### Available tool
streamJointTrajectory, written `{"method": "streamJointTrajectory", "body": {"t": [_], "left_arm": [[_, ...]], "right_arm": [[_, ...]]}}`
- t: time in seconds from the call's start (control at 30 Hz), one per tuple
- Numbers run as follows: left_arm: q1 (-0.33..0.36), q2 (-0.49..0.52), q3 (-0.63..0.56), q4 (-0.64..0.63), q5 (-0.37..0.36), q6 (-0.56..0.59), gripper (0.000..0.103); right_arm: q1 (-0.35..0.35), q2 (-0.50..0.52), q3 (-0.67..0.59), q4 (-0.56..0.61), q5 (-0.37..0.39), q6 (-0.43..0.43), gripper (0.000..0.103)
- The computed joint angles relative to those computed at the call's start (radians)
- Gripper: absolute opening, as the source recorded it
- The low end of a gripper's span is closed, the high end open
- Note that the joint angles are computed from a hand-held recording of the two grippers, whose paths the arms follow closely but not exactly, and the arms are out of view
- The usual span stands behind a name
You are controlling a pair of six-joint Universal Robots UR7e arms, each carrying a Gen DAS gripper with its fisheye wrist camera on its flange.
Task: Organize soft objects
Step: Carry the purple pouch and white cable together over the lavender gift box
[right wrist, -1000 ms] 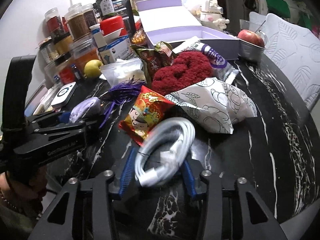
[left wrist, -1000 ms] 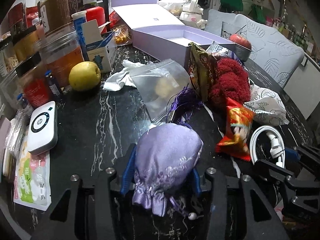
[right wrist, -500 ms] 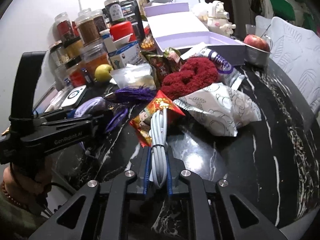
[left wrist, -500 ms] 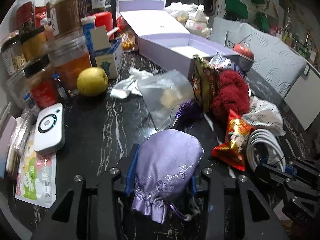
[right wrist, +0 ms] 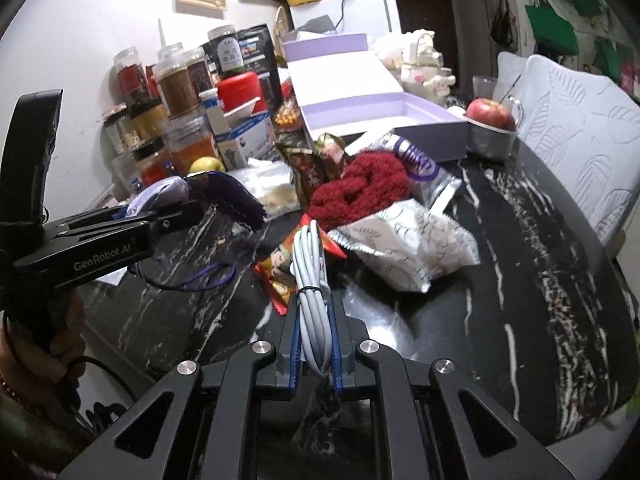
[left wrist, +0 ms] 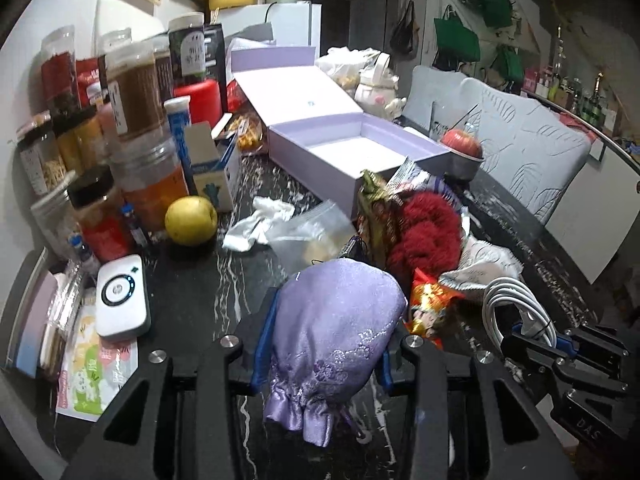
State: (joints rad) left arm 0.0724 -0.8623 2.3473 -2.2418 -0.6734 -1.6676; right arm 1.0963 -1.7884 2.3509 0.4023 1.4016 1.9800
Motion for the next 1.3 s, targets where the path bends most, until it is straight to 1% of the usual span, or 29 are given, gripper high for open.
{"method": "streamJointTrajectory", "body": {"t": [0.2,0.33,0.6,1.0,1.17,1.3], "left_arm": [[-0.017,-0.02,-0.037,0.058,0.043,0.021,0.04],[-0.02,-0.034,-0.06,0.08,0.077,0.047,0.04],[-0.008,-0.045,-0.106,0.088,0.171,0.135,0.04],[0.071,-0.029,-0.169,-0.026,0.273,0.333,0.04],[0.116,-0.011,-0.195,-0.114,0.309,0.441,0.04],[0.157,0.009,-0.218,-0.219,0.342,0.559,0.04]], "right_arm": [[0.021,-0.053,-0.024,0.047,-0.024,0.015,0.012],[0.047,-0.076,-0.05,0.076,-0.032,0.035,0.012],[0.119,-0.066,-0.117,0.116,-0.032,0.08,0.012],[0.254,0.008,-0.232,0.106,-0.007,0.132,0.012],[0.304,0.063,-0.297,0.096,0.003,0.151,0.012],[0.34,0.119,-0.351,0.086,0.017,0.162,0.012]]}}
